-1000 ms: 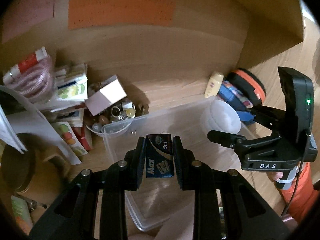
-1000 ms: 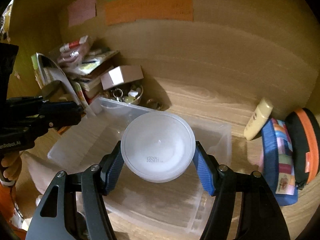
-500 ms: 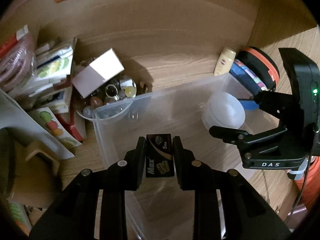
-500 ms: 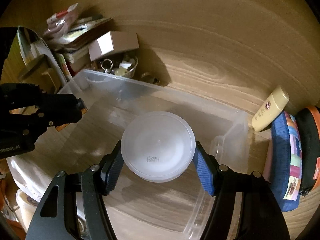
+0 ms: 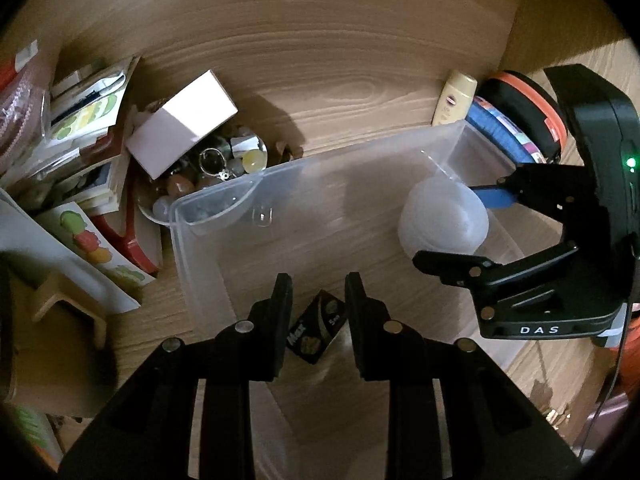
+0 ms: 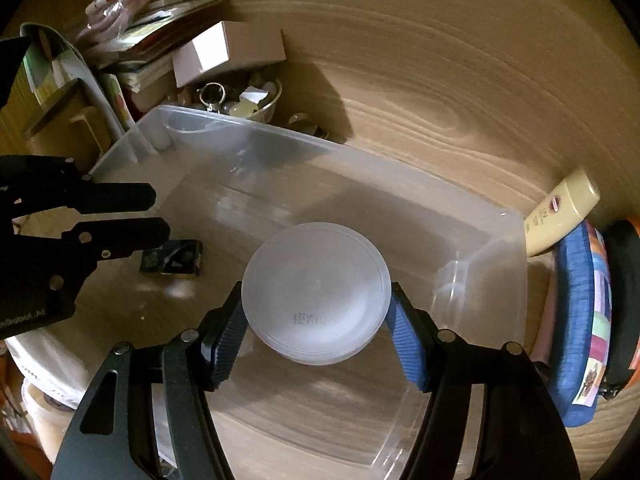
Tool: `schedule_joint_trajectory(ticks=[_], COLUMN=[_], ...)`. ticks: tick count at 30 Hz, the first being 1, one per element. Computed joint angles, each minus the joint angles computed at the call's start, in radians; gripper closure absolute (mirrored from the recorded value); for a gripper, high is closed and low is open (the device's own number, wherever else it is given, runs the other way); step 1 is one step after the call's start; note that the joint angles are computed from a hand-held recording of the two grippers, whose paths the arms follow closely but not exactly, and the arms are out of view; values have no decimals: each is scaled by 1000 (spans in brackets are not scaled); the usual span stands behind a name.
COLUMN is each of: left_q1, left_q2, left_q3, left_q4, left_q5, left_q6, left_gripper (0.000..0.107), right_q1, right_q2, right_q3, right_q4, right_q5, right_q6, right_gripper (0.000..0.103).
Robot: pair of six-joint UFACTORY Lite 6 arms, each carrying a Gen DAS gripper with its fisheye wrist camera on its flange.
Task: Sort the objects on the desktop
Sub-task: 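Open the left tool to drop the card pack while the right releases the lid into the box, then move the left tool to the pink round container while the right reaches the red pouch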
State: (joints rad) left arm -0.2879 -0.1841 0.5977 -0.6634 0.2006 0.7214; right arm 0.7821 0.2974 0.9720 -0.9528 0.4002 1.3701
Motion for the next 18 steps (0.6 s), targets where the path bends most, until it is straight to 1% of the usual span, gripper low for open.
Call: schedule_joint_trajectory(ticks=[2, 5, 8, 11, 13, 14, 15, 16, 17, 18], left_q1=[-6, -20, -25, -17, -18, -17, -15, -20, -14, -7], left_q2=[1, -1, -4, -4, -12, -21, -31, -46, -65, -77], left_q3=[-3, -12, -18, -17, -20, -25, -31, -39, -47, -49], left_q4=[5, 7, 26, -29, -38, -45, -52, -37, -59, -91], left_q5=[-9, -28, -38, -32, -36, -39, -44, -54, -52, -41], left_q6=[3, 6, -6, 54, 62, 69, 76, 58, 81, 118], left_gripper=[78, 69, 66, 64, 60, 52, 42, 37, 34, 34], right_q1=[0, 5, 14, 14, 18, 22, 27, 32, 38, 45], right_q2=[7, 20, 29, 35, 30, 27, 20, 7, -11, -31], right_q3=[8, 24, 34, 40, 38, 38, 34, 25, 12, -1], right_q4=[22, 49, 47, 58, 62, 59, 55, 45, 33, 19], right_q5=[6, 27, 52, 57, 62, 70, 78, 84, 88, 93], right_q6=[-27, -61, -60, -63, -58, -51, -41, -25, -8, 12], right_gripper=[40, 40, 40, 39, 39, 38, 37, 36, 32, 28])
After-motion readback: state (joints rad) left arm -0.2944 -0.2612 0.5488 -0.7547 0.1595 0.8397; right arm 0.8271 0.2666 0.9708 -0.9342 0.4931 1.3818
